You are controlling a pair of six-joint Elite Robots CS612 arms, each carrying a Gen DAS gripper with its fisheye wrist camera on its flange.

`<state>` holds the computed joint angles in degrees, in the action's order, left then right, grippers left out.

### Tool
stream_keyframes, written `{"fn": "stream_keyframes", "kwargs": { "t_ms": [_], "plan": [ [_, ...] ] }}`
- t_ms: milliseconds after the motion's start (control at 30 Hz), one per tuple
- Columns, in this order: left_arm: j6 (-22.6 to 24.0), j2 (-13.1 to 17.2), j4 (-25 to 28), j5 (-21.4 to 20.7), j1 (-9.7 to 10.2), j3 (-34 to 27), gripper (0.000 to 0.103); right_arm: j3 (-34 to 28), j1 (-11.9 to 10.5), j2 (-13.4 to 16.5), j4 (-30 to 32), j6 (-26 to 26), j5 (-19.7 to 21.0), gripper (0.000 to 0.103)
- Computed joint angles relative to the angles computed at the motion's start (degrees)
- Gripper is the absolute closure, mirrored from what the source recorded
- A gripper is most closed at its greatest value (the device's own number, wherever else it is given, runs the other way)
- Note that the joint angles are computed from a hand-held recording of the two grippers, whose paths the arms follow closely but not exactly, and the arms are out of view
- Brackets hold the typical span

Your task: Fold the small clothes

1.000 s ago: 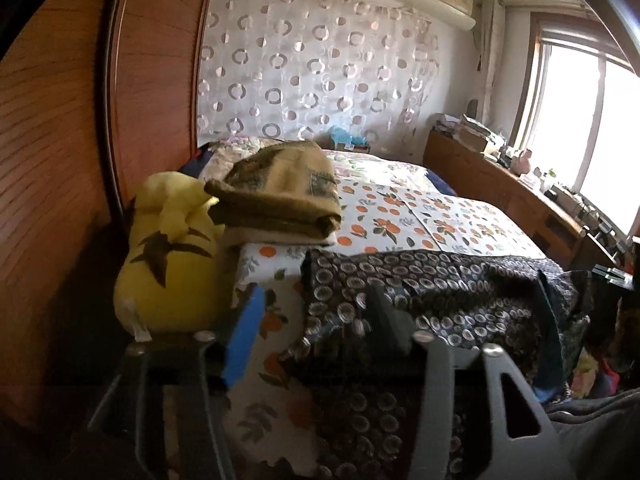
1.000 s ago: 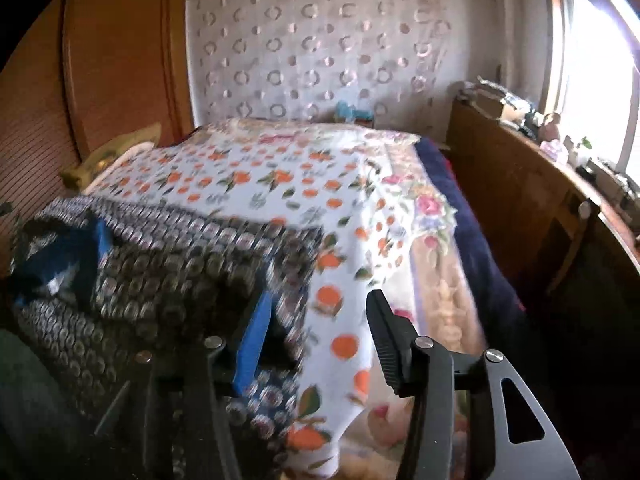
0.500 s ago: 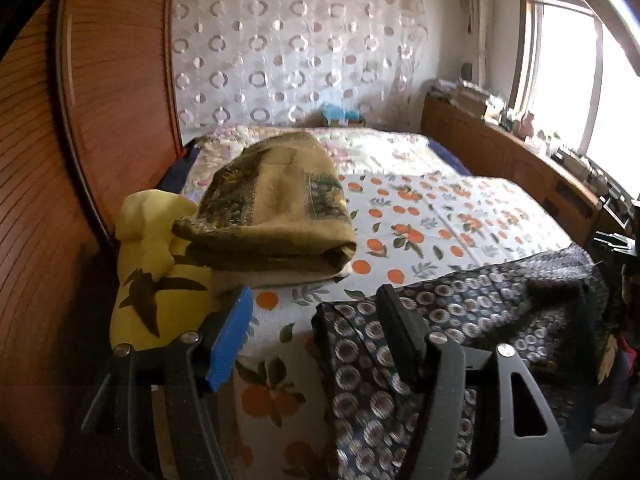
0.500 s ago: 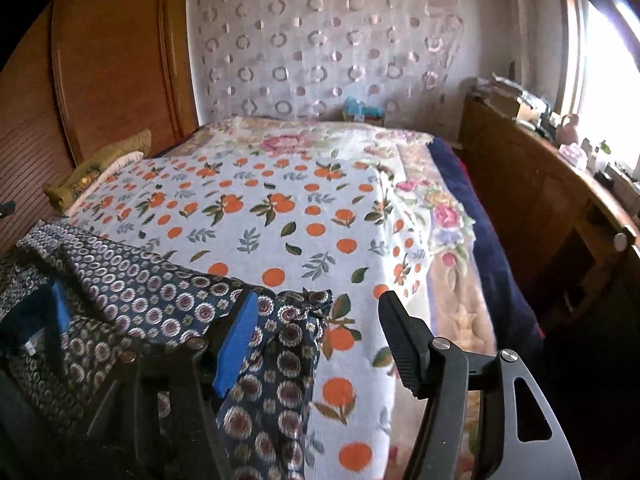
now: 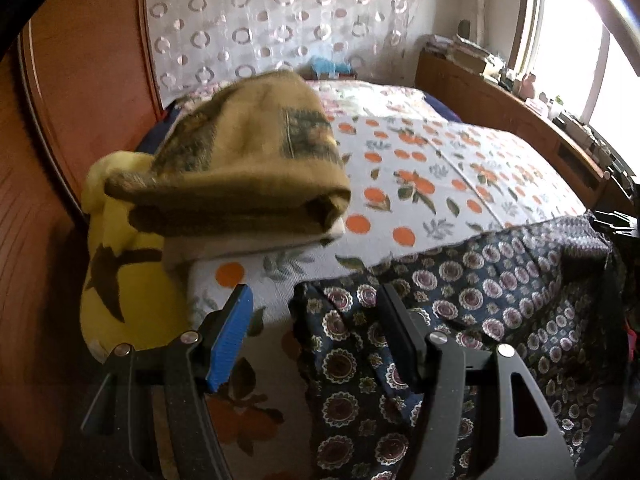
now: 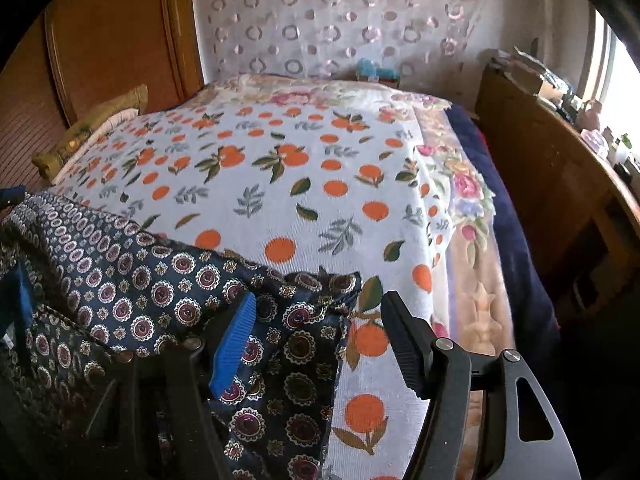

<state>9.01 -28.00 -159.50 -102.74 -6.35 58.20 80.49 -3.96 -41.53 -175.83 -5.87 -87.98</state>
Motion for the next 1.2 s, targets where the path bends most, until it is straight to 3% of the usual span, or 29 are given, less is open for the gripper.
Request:
{"fn": "stream_keyframes", "kwargs": {
  "t_ms": [133, 333, 400, 433, 467, 500, 567, 767, 933, 1067, 1200],
  "plan": [
    [1.2, 0.1, 2.0, 0.0, -0.18, 0.0, 0.038, -1.1, -0.3, 0.3, 3.5, -0.1, 1.3, 0.036],
    [2.3, 0.1, 3.1, 0.3, -0.36, 0.3, 0.038, -1.6, -0.6, 0.8, 2.9, -1.4, 2.9, 0.036],
    [2.7, 0.0, 3.0, -0.7, -0.34, 0.5, 0.054, -1.5, -0.5, 0.8, 2.8, -2.6, 3.8, 0.046],
    [3.0, -0.1, 3.2, -1.4, -0.33, 0.6, 0.06, -1.3, -0.5, 0.8, 2.5, -3.2, 4.2, 0.057],
    [3.2, -0.2, 3.5, -2.0, -0.34, 0.7, 0.074, -1.1, -0.7, 0.7, 2.3, -3.7, 6.0, 0.076],
    [3.5, -0.4, 3.7, -3.2, -0.28, 0.9, 0.089, -0.8, -0.9, 0.6, 2.3, -4.2, 8.5, 0.086],
    [4.4, -1.0, 2.4, -4.5, -0.35, 1.9, 0.095, -0.2, -0.9, 0.4, 1.7, -5.7, 9.3, 0.094],
    [2.3, -3.6, -8.4, -4.9, -0.91, 6.0, 0.098, 2.4, -0.8, -0.7, -6.6, -5.1, 9.4, 0.097],
    [-0.5, -3.9, -15.9, -5.8, -1.33, 4.4, 0.098, 3.7, -0.9, -2.4, -14.7, -4.0, 8.5, 0.097],
    [-3.3, -1.9, -16.2, -5.5, -1.49, -1.3, 0.098, 1.7, -1.2, -2.6, -18.0, -3.2, 9.7, 0.097],
    [-5.1, 1.6, -12.9, -3.9, -1.66, -9.0, 0.098, -2.8, -1.1, -1.4, -16.1, -2.6, 6.9, 0.097]
  ]
}}
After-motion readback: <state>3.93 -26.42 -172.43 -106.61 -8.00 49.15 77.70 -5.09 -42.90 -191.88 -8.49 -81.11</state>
